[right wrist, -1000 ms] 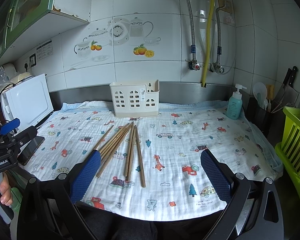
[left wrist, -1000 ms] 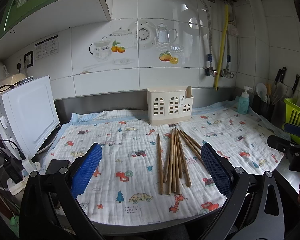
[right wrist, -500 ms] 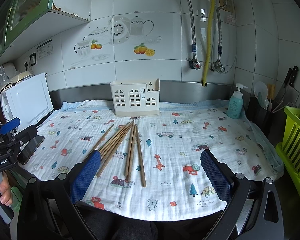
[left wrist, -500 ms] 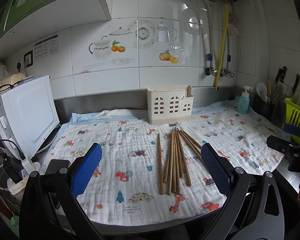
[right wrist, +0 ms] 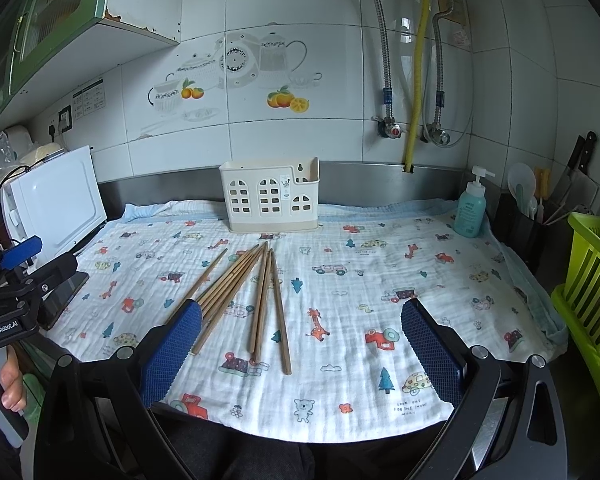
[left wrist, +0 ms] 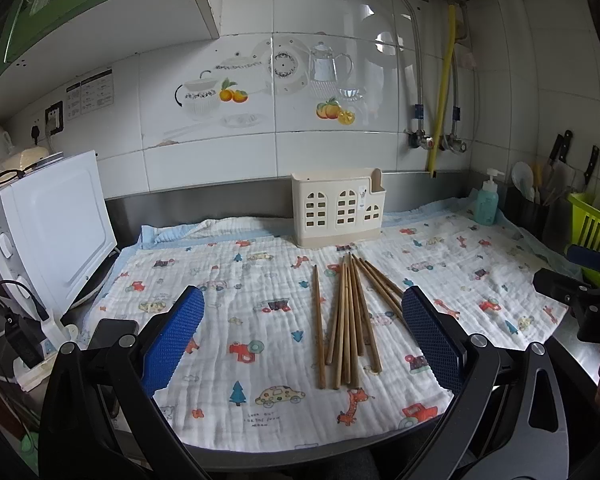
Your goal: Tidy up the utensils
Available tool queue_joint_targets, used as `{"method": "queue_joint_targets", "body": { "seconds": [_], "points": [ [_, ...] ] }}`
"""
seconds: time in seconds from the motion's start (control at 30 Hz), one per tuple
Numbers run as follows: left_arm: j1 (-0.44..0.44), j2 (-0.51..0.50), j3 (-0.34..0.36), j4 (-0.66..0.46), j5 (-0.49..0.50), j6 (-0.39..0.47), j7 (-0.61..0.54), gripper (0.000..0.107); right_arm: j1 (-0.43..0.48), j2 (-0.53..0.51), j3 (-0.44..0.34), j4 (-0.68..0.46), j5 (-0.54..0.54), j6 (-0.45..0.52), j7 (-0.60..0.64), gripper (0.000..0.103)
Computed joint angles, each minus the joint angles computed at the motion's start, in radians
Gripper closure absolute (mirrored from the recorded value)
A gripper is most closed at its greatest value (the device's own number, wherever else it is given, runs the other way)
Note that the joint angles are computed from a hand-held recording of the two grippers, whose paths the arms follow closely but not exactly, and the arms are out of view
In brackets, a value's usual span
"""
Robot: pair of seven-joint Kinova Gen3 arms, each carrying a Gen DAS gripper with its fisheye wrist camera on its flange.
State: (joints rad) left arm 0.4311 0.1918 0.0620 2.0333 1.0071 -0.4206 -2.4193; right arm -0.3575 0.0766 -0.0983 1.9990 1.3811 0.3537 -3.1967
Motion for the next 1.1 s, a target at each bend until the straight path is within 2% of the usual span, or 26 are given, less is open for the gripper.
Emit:
{"method": "queue_joint_targets", "body": {
  "seconds": [0.43,0.7,1.1],
  "points": [
    [0.003,0.026,-0.028,-0.046,0.051,0.056,-0.067,0.009,0.002,0.03,0.025,-0.024,-0.059,-0.033,0.064,0.006],
    [0.008,0.052,-0.051,-0.09,0.141,0.097,-0.163,0.009,-0.005,0.056,0.057,-0.058,-0.166,-0.059,0.178,0.006],
    [-0.015,0.078,-0.046,-0.129,0.279,0.129,-0.306,0.009,-0.046,0.098,0.118,-0.114,-0.365,-0.077,0.389,0.006]
  ]
}}
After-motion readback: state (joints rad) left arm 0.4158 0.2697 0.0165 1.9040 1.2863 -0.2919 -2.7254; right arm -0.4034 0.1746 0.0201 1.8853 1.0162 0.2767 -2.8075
